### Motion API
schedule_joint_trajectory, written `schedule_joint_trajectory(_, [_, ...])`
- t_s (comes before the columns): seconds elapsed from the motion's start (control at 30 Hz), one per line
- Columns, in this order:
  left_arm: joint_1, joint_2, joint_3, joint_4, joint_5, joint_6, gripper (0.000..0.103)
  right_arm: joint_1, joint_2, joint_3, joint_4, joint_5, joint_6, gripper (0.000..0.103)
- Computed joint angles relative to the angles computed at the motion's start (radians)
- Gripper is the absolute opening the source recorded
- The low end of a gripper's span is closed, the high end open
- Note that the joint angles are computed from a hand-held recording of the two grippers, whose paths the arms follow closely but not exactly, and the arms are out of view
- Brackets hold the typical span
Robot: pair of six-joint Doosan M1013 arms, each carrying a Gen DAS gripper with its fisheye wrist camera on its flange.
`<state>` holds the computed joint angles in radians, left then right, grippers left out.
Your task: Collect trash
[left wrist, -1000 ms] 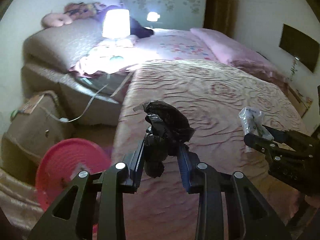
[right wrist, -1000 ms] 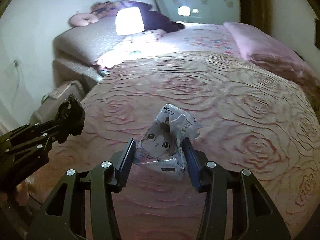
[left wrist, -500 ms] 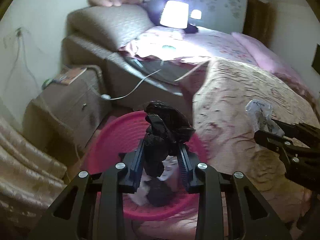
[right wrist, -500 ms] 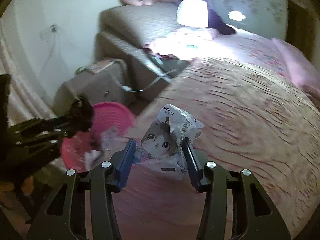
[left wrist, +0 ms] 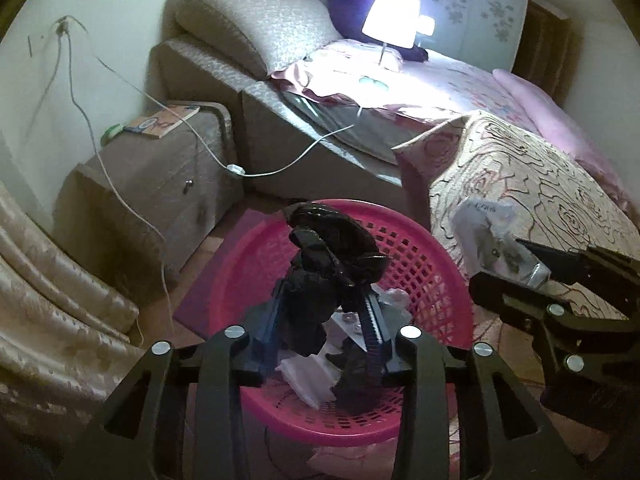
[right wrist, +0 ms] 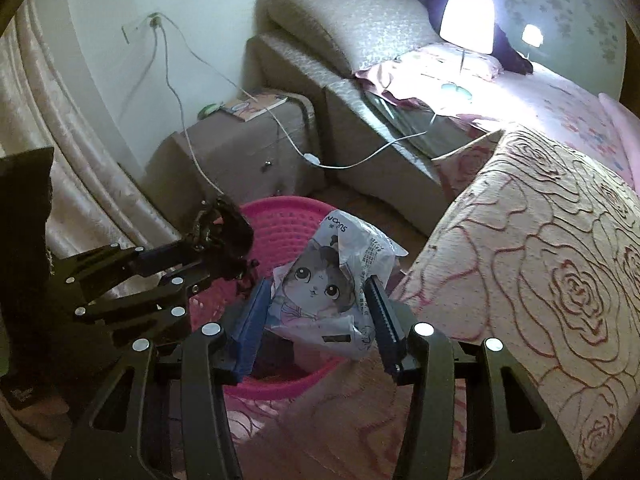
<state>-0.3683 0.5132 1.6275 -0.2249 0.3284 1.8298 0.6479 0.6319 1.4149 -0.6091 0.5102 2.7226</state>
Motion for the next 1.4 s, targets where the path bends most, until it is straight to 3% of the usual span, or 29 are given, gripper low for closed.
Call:
schedule_joint_trajectory(0.13, [0.009, -0.003, 0.000, 0.019, -0.013, -0.042, 0.057, -0.001, -0.001, 0.006, -0.017, -0.020, 0.037, 0.064])
schedule_joint_trajectory(0.23, [0.010, -0.007, 0.003, 0.030, -0.029, -0.059, 0.068, 0.001, -0.003, 0.007, -0.035, -0.015, 0.055, 0.066])
schedule_joint_trajectory(0.33, [0.006, -0.010, 0.007, 0.092, -0.046, -0.112, 0.072, 0.002, -0.009, 0.018, -0.059, -0.013, 0.093, 0.066])
schedule_joint_trajectory(0.4, [0.006, -0.012, 0.008, 0.109, -0.050, -0.130, 0.074, 0.004, -0.018, 0.033, -0.090, -0.012, 0.132, 0.068])
schedule_joint_trajectory(0.6, [0.003, -0.024, 0.020, 0.199, -0.073, -0.232, 0.077, 0.021, -0.040, 0.073, -0.220, 0.007, 0.295, 0.087])
schedule_joint_trajectory(0.77, [-0.008, -0.051, 0.052, 0.398, -0.110, -0.422, 0.079, 0.038, -0.055, 0.096, -0.277, 0.031, 0.358, 0.096])
schedule_joint_trajectory(0.93, [-0.024, -0.088, 0.096, 0.555, -0.141, -0.543, 0.083, 0.062, -0.076, 0.121, -0.340, 0.069, 0.433, 0.096])
schedule_joint_trajectory(1.1, [-0.027, -0.115, 0.126, 0.586, -0.147, -0.573, 0.085, 0.080, -0.091, 0.132, -0.350, 0.106, 0.448, 0.096])
schedule_joint_trajectory(1.33, [-0.028, -0.176, 0.187, 0.749, -0.176, -0.757, 0.092, 0.107, -0.124, 0.168, -0.436, 0.114, 0.535, 0.096])
schedule_joint_trajectory(1.4, [-0.029, -0.188, 0.197, 0.727, -0.175, -0.738, 0.092, 0.115, -0.129, 0.175, -0.453, 0.118, 0.559, 0.096])
